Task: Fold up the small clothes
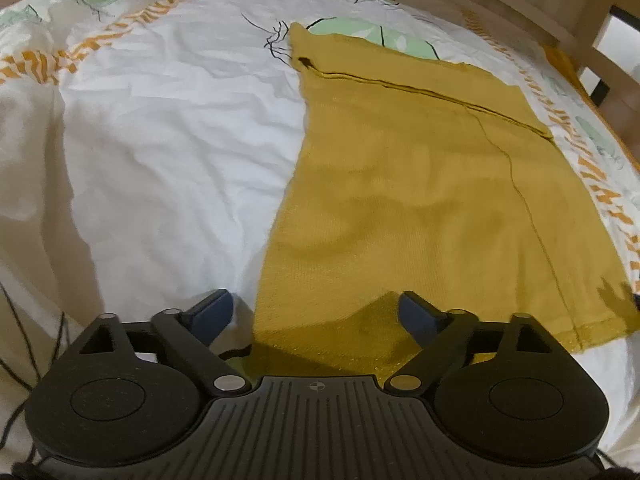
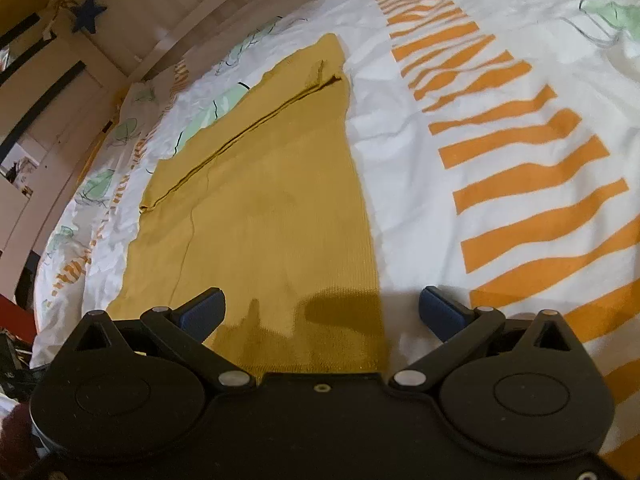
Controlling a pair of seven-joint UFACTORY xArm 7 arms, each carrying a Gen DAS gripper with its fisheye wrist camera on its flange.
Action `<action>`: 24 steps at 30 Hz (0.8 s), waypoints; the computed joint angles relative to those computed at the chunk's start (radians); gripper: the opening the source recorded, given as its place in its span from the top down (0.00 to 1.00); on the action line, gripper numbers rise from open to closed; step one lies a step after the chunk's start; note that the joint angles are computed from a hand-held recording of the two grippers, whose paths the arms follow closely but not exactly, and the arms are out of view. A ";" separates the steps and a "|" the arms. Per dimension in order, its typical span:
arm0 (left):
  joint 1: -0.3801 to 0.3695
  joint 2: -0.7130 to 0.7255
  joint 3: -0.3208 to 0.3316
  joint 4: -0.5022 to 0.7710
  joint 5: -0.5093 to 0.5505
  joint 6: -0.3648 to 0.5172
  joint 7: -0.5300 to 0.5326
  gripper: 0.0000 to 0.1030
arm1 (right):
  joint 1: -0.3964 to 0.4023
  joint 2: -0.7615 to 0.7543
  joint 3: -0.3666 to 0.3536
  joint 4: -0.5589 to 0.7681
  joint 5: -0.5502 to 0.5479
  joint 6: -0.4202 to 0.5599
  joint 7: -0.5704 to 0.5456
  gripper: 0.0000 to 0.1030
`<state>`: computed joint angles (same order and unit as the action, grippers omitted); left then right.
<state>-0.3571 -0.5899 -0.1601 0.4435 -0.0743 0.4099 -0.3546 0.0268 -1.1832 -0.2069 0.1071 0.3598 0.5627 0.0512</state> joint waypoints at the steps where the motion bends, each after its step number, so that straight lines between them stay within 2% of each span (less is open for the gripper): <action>1: 0.001 0.004 -0.002 0.002 0.000 0.000 -0.004 0.09 | 0.004 0.000 -0.013 -0.002 0.006 -0.004 -0.006 0.00; 6: 0.016 0.020 -0.030 0.010 0.026 -0.004 -0.031 0.01 | 0.035 -0.007 -0.082 -0.016 0.058 -0.036 -0.046 0.00; 9: 0.012 0.031 -0.027 0.015 0.033 -0.008 -0.033 0.01 | 0.055 -0.001 -0.115 -0.016 0.090 -0.044 -0.078 0.00; 19: -0.042 0.042 0.039 0.011 -0.032 -0.038 0.055 0.02 | 0.121 0.033 -0.178 -0.006 0.194 -0.075 -0.180 0.00; 21: -0.055 0.042 0.051 0.008 -0.053 -0.049 0.078 0.04 | 0.137 0.041 -0.190 -0.003 0.214 -0.085 -0.203 0.00; 24: -0.065 0.047 0.060 0.010 -0.072 -0.070 0.106 0.16 | 0.167 0.056 -0.212 0.001 0.244 -0.101 -0.243 0.00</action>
<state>-0.4218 -0.5428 -0.1001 0.4532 -0.1462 0.3399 -0.2486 0.1939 -1.1274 -0.4188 0.1085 0.6040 0.4618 -0.1923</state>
